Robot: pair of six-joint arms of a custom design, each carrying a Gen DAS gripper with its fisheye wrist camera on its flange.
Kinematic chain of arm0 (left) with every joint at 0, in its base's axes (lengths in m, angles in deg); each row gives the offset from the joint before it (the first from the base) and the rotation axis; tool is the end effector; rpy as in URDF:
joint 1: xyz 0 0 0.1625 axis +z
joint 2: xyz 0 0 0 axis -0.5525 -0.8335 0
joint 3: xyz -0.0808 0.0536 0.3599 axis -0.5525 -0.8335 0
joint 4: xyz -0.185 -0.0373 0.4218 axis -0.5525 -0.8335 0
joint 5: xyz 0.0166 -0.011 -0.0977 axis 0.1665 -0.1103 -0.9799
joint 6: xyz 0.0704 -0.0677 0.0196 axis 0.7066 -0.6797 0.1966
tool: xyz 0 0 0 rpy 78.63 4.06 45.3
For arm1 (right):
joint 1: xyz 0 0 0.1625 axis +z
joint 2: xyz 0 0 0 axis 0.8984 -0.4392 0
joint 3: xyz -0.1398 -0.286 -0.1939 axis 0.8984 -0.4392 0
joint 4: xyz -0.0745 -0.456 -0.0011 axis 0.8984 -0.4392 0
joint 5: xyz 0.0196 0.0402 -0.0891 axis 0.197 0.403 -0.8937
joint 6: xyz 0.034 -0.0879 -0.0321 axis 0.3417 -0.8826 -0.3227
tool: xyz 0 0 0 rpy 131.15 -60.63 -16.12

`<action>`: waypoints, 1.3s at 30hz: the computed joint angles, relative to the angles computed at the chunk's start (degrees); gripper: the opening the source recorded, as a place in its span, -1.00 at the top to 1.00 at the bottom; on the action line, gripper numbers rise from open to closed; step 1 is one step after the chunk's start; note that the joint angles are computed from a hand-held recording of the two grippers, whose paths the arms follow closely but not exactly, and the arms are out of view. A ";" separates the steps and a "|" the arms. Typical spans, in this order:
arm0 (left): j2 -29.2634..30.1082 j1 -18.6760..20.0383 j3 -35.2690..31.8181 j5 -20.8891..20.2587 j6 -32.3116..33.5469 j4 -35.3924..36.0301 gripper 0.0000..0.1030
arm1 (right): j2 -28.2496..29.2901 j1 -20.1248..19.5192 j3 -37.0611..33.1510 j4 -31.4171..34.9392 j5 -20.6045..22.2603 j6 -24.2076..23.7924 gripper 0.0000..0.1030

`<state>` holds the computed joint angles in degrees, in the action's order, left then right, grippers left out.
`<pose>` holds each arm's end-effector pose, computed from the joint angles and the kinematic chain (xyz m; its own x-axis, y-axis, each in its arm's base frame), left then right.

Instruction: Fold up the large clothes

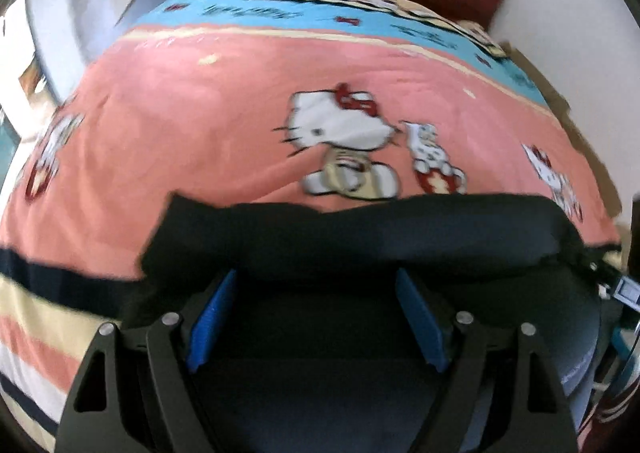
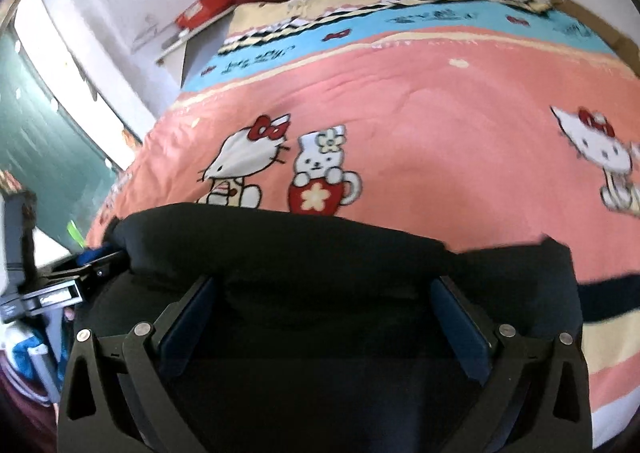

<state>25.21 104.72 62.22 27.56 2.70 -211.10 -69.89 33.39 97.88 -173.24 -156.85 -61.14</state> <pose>-0.0712 -0.8108 0.2969 -0.8400 -0.0166 -0.5424 0.2480 0.8773 -0.4108 0.2010 -0.7945 0.1522 -0.8972 -0.1525 0.4145 -0.3279 0.8587 -0.3938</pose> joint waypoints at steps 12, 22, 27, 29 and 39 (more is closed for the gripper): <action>-15.33 -4.95 24.34 7.92 8.29 -21.90 -0.54 | -10.37 1.84 16.95 -19.51 -7.94 -5.70 -0.98; -19.70 -7.76 37.11 9.02 14.90 -34.05 -0.54 | -16.64 1.39 30.66 -23.98 2.08 -8.95 -0.99; -21.23 -7.86 40.42 9.70 16.68 -37.42 -0.55 | -19.08 -0.30 33.53 -25.23 0.97 -7.03 -0.99; -21.49 -7.88 41.25 10.05 17.52 -38.70 -0.55 | -20.26 -0.76 35.14 -26.14 -0.21 -7.16 -0.99; -25.95 -10.08 46.37 13.42 16.62 -39.00 -0.54 | -23.91 0.60 40.68 -31.56 -8.15 -7.95 -0.99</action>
